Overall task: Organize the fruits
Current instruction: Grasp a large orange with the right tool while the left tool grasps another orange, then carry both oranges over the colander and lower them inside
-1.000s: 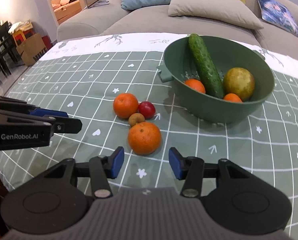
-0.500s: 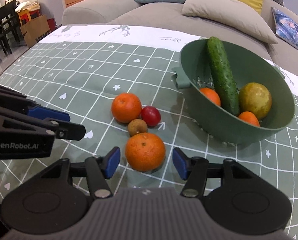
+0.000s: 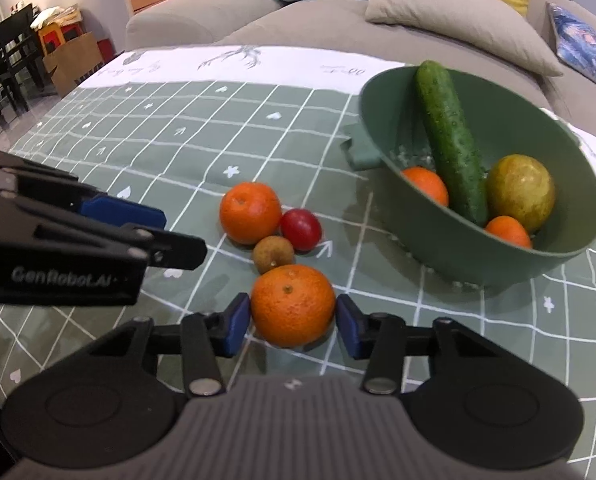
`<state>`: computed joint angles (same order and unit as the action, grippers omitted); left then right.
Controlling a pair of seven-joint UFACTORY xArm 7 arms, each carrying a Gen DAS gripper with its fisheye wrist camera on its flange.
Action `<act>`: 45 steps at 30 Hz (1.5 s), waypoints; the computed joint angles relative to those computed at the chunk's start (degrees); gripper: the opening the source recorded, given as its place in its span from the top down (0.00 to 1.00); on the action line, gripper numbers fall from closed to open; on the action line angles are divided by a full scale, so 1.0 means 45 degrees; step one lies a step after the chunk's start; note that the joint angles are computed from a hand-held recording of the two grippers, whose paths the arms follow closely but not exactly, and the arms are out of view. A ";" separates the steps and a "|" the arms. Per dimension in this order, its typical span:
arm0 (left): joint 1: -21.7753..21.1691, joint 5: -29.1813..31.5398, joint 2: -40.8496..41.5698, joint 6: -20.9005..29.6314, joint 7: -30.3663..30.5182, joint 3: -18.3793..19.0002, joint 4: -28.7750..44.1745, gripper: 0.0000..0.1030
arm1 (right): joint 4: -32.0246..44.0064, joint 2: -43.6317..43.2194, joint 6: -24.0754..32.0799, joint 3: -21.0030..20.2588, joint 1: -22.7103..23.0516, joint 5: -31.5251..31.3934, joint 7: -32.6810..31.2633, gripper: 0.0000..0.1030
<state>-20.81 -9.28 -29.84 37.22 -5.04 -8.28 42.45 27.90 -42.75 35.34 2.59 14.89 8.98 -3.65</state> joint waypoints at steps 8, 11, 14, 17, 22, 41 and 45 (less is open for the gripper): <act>-0.0123 -0.0801 0.1174 -0.0482 -0.0338 0.0228 0.0730 0.48 | 0.0088 0.0028 0.0023 -0.0068 -0.0788 -0.0412 0.0508 0.58; -0.0034 -0.0977 0.1643 -0.0526 -0.0620 0.0203 0.1052 0.48 | 0.0035 0.0021 0.0010 -0.0194 -0.0913 -0.0449 0.0538 0.58; 0.0103 -0.0849 0.2045 -0.0487 -0.0852 0.0113 0.1347 0.48 | -0.0014 -0.0075 0.0087 -0.0333 -0.0948 -0.0405 0.0475 0.58; 0.0098 -0.0828 0.2261 -0.0425 -0.0803 0.0105 0.1513 0.48 | -0.0037 -0.0123 0.0096 -0.0387 -0.0928 -0.0327 0.0414 0.58; 0.0105 -0.0902 0.2456 -0.0218 -0.0785 0.0124 0.1608 0.47 | -0.0042 -0.0114 0.0070 -0.0452 -0.0928 -0.0216 0.0315 0.58; 0.0043 -0.1381 0.1333 0.0025 -0.0665 0.0169 0.1277 0.56 | -0.0135 -0.1439 0.0686 -0.0523 -0.1029 -0.0144 0.0378 0.58; -0.0212 -0.1818 0.0625 0.0348 -0.0826 0.0327 0.1195 0.56 | -0.0104 -0.2093 0.1030 -0.0568 -0.0996 -0.0138 0.0266 0.58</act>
